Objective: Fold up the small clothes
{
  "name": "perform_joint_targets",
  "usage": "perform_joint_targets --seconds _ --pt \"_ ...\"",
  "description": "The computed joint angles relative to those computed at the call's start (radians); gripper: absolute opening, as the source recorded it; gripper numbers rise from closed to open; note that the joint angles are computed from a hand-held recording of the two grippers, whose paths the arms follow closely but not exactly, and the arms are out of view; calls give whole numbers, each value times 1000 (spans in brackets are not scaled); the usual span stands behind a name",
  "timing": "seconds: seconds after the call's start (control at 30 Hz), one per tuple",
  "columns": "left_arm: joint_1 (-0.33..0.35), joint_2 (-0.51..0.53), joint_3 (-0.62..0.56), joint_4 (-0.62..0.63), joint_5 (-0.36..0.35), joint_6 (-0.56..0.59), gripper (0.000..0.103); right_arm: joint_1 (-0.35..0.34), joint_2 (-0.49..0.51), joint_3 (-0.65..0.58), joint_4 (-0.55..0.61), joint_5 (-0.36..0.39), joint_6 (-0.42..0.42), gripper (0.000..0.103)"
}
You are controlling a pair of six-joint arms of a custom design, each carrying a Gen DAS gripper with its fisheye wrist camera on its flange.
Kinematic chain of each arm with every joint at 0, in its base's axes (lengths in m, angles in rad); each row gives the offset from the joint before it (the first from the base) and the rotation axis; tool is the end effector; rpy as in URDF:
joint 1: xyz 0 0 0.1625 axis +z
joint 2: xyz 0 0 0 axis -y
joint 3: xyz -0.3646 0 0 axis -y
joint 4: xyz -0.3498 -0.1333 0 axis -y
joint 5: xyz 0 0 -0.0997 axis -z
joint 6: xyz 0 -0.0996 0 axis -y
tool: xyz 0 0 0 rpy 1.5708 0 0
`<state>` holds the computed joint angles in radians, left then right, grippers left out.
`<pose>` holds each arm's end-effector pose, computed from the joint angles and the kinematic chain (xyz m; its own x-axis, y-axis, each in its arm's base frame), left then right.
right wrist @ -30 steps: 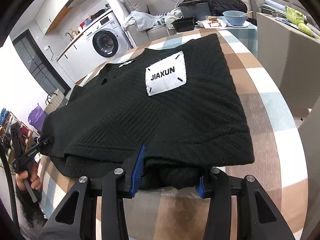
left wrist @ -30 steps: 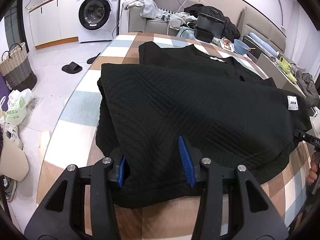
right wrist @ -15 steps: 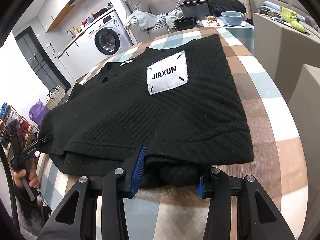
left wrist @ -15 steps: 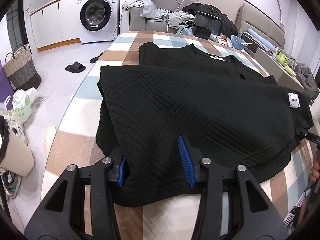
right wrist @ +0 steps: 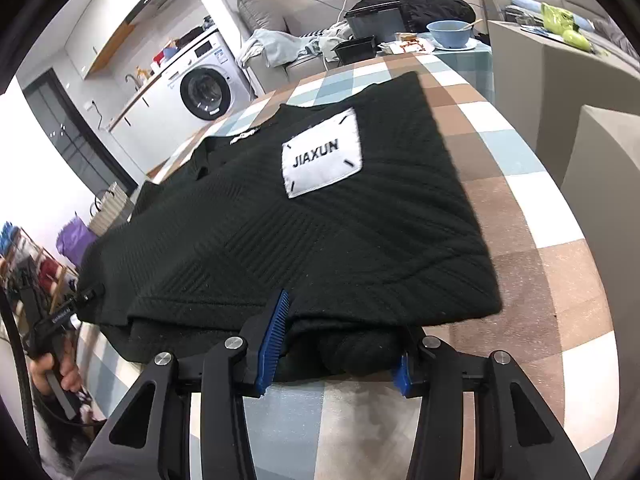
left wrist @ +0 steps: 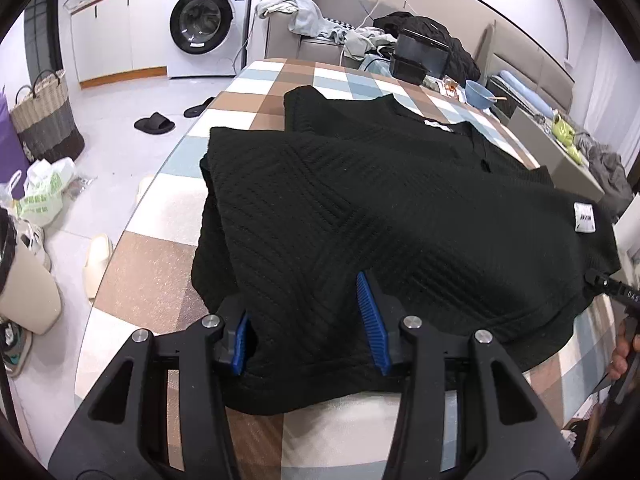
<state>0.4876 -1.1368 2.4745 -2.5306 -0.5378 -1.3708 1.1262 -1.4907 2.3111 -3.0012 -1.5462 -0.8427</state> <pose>-0.1695 -0.3376 0.0688 -0.7968 -0.3074 -0.5202 0.2023 0.6755 -0.7090 -0.0523 -0.4253 0.2456 -0.8677 -0.2747 0.4142 -0.4436 0.8039 -0.3963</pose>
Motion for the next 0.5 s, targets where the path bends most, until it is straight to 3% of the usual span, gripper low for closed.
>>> perform_joint_targets --seconds 0.2,0.37,0.5 --pt "-37 -109 68 42 5 -86 44 -30 -36 -23 56 68 18 49" --pt "-39 -141 77 75 -4 -113 44 -36 -55 -31 83 64 13 50" --pt "-23 -144 103 -52 -26 -54 46 -75 -109 -13 108 115 -9 52"
